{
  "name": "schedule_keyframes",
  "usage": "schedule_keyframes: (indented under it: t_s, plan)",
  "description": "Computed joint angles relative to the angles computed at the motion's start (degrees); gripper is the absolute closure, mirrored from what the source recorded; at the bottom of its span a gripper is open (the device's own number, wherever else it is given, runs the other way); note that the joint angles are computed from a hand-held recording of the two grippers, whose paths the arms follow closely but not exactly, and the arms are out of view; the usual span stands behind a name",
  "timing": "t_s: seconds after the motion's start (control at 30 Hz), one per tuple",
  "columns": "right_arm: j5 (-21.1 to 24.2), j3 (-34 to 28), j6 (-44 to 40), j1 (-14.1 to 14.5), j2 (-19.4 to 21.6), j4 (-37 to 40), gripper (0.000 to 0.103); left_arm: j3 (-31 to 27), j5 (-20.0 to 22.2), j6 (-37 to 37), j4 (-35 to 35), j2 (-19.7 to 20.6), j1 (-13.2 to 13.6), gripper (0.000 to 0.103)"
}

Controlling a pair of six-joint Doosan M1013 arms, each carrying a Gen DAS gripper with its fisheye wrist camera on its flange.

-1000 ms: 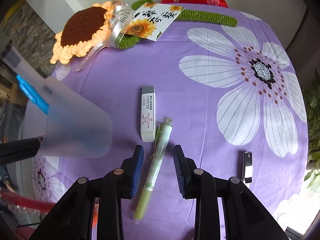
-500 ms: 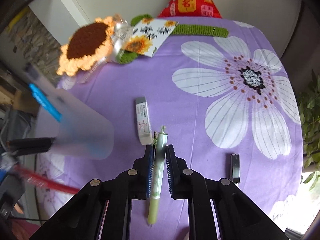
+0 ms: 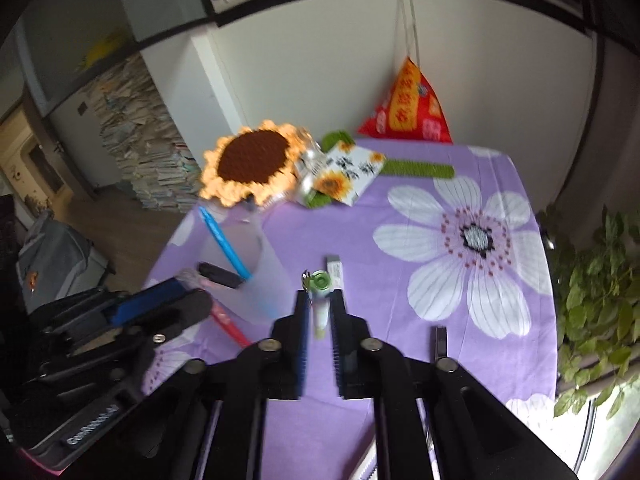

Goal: Organize stationery

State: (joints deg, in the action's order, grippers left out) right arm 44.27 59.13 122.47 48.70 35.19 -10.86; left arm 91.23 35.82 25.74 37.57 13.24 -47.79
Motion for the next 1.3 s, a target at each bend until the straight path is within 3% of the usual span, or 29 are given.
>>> schedule_keyframes:
  t_s: [0.13, 0.27, 0.3, 0.43, 0.53, 0.7, 0.8, 0.93, 1.13, 1.3]
  plan:
    - [-0.96, -0.46, 0.25, 0.94, -0.39, -4.53, 0.096, 0.09, 0.45, -2.48, 3.60, -0.76, -0.25, 0.091]
    - [0.65, -1.65, -1.73, 0.56, 0.41, -2.36, 0.096, 0.59, 0.50, -3.54, 4.52, -1.14, -0.20, 0.091]
    - [-0.83, -0.74, -0.19, 0.58, 0.22, -3.70, 0.096, 0.81, 0.52, -3.60, 4.32, -1.19, -0.19, 0.091]
    - [3.98, -0.75, -2.66, -0.28, 1.34, 0.47, 0.096, 1.15, 0.34, -2.78, 2.56, -1.10, 0.03, 0.091]
    - [9.97, -1.63, -4.96, -0.55, 3.01, 3.75, 0.096, 1.31, -0.08, -3.15, 2.58, -1.06, 0.05, 0.091]
    - [13.58, -1.40, -8.44, -0.48, 4.33, 8.28, 0.093, 1.38, -0.37, -3.67, 2.67, -1.05, 0.07, 0.091]
    - [13.78, -0.12, -8.62, -0.27, 4.13, 9.24, 0.089, 1.60, -0.35, -3.94, 2.80, -1.17, 0.02, 0.091]
    - [13.80, 1.63, -7.90, 0.38, 3.66, 8.26, 0.066, 1.75, -0.47, -3.89, 2.59, -1.20, 0.04, 0.091]
    - [9.20, 5.70, -4.61, 1.83, 2.05, 3.55, 0.064, 1.81, -0.77, -3.99, 2.25, -1.13, 0.09, 0.091]
    - [10.45, 5.86, -3.95, 3.62, 2.10, -2.77, 0.065, 1.92, -0.95, -3.95, 2.11, -1.16, 0.04, 0.091]
